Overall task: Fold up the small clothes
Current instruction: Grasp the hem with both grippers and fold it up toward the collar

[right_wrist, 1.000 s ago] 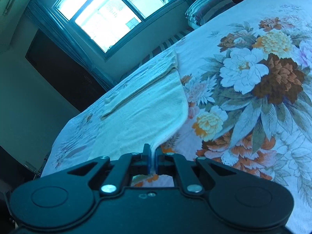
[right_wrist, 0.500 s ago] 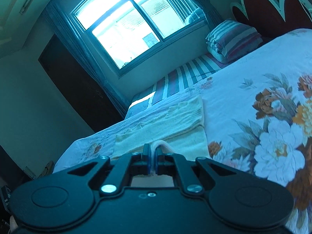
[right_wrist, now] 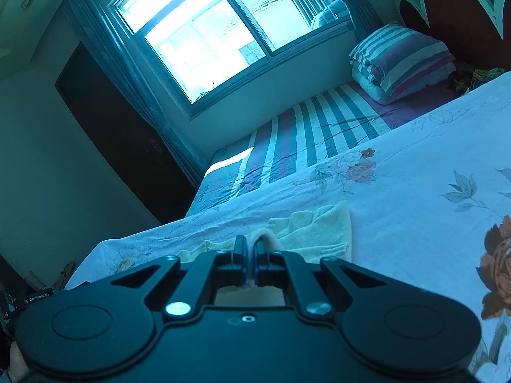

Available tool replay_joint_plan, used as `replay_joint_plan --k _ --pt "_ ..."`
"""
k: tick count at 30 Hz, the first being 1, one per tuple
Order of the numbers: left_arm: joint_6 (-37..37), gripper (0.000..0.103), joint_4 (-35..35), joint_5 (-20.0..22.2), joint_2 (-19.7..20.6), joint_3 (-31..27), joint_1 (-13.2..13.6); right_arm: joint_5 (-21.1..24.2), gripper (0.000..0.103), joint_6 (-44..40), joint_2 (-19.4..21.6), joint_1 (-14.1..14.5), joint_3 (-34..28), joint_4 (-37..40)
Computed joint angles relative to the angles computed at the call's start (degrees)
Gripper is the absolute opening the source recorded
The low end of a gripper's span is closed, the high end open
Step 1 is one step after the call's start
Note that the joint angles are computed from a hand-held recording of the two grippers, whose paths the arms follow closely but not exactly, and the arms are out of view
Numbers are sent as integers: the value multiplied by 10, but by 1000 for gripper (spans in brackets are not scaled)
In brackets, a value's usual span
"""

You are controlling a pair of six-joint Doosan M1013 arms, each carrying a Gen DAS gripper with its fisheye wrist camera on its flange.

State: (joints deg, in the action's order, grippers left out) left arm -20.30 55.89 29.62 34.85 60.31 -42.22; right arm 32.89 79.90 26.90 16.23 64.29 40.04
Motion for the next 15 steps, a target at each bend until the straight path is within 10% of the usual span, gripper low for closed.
replay_joint_plan --k 15 --pt "230 4 -253 53 122 -168 57 102 5 100 144 -16 -166 -20"
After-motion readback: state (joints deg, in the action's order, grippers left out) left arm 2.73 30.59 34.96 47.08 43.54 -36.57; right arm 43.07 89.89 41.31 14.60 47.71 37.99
